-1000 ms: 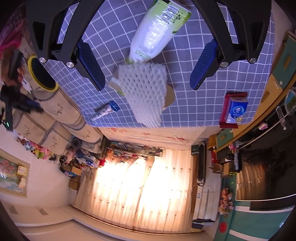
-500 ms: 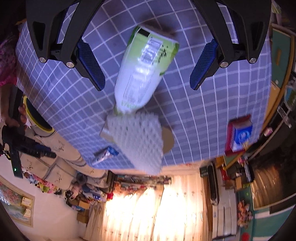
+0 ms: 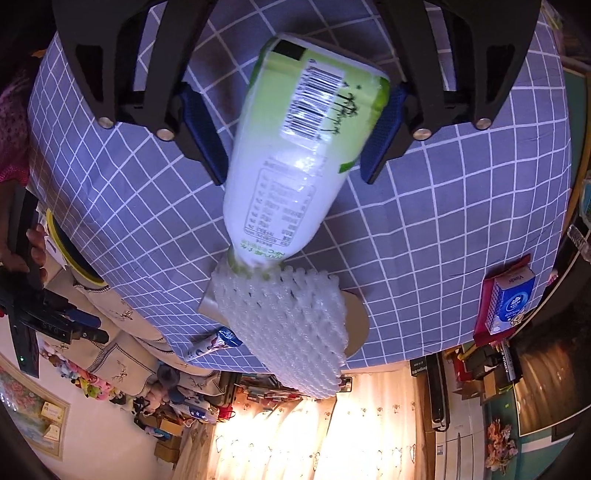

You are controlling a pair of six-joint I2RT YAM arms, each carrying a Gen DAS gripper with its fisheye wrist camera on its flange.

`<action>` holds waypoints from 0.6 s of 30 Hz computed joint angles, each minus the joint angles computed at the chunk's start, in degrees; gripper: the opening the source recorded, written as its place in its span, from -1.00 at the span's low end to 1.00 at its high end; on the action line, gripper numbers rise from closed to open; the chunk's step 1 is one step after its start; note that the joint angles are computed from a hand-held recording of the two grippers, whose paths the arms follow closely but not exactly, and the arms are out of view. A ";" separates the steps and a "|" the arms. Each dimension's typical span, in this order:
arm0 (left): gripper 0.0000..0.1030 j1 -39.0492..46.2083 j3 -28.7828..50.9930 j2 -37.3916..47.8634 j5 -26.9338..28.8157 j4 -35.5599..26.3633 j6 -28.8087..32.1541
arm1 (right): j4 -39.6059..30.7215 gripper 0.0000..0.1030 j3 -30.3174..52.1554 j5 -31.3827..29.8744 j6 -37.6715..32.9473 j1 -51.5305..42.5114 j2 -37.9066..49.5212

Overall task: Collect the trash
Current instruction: 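Grasp the green-labelled milk bottle with the left gripper, then carry the milk bottle over the bin and open the left gripper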

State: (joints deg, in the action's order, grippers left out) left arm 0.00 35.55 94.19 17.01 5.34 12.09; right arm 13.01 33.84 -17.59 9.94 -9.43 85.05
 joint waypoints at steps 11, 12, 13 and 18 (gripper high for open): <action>0.00 -0.69 -2.30 -5.15 -2.20 1.21 1.10 | -0.24 -0.01 -0.36 -1.13 -0.17 -0.29 -0.50; 0.00 -0.77 -2.77 -6.50 -2.46 0.87 1.41 | -0.28 -0.01 -0.37 -1.14 -0.16 -0.28 -0.53; 0.00 -0.86 -3.18 -7.58 -2.58 0.53 1.63 | -0.26 -0.01 -0.41 -1.18 -0.14 -0.29 -0.58; 0.00 -1.98 -5.04 -14.54 -2.53 -3.28 2.12 | -0.56 -0.01 -0.49 -1.54 -0.24 -0.60 -1.06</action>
State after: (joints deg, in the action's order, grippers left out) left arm -1.98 30.51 79.66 14.48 2.06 14.21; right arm 12.45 33.35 -19.13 9.70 -10.03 83.99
